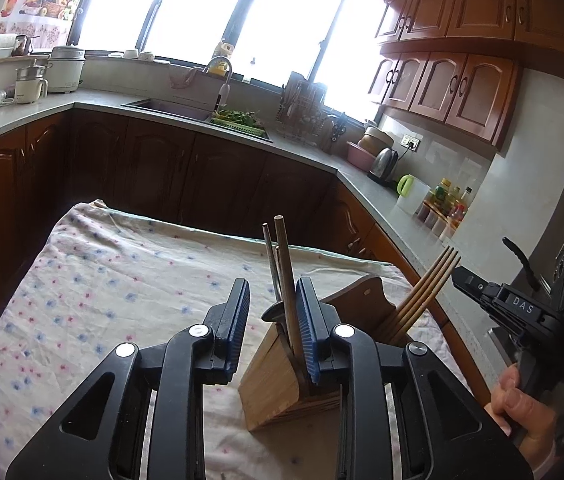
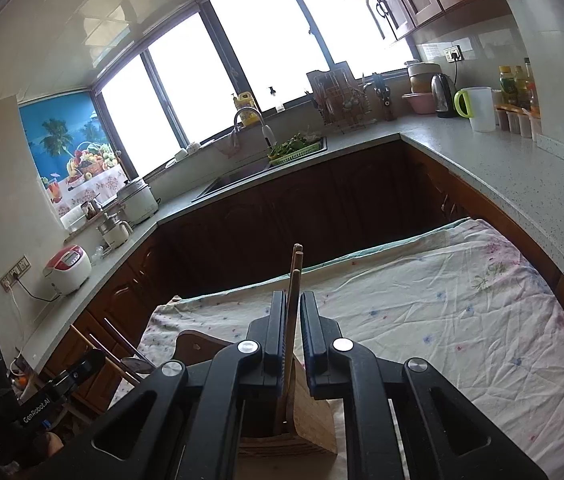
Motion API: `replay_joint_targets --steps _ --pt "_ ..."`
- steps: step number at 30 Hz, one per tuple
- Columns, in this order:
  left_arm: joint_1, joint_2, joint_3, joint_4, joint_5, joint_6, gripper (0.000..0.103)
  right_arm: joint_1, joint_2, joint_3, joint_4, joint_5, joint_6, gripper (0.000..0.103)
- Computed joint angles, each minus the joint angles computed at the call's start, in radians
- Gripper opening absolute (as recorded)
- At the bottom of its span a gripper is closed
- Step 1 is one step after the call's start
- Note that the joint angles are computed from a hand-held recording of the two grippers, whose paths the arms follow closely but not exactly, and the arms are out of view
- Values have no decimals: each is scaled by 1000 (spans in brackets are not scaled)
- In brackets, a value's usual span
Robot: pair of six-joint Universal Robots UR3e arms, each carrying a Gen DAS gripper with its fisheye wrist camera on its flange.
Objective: Organize utensils
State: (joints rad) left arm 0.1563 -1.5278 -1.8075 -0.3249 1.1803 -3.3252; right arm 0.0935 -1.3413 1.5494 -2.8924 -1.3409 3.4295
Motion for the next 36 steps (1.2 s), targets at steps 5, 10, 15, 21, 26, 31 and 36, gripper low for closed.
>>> replay_joint_targets --steps 5,10,15,21,26,31,36 --pt "10 17 -18 -6 15 -9 59 -7 -11 18 -20 16 16 36" --pt "8 40 -34 -12 54 -15 79 -12 -38 59 -60 40 18 65" --pt "10 77 -63 -36 79 1 89 -10 -75 108 -81 52 15 83" --pt "39 175 -142 -60 62 32 90 6 -152 185 -86 53 0 88" --pt "87 304 -221 -104 25 55 92 24 -240 288 -116 36 -18 93" --pt "120 441 -283 -163 4 90 93 41 -323 385 -142 31 -20 94" --pt "170 601 -343 -247 -38 129 97 41 -417 483 -164 41 -11 94"
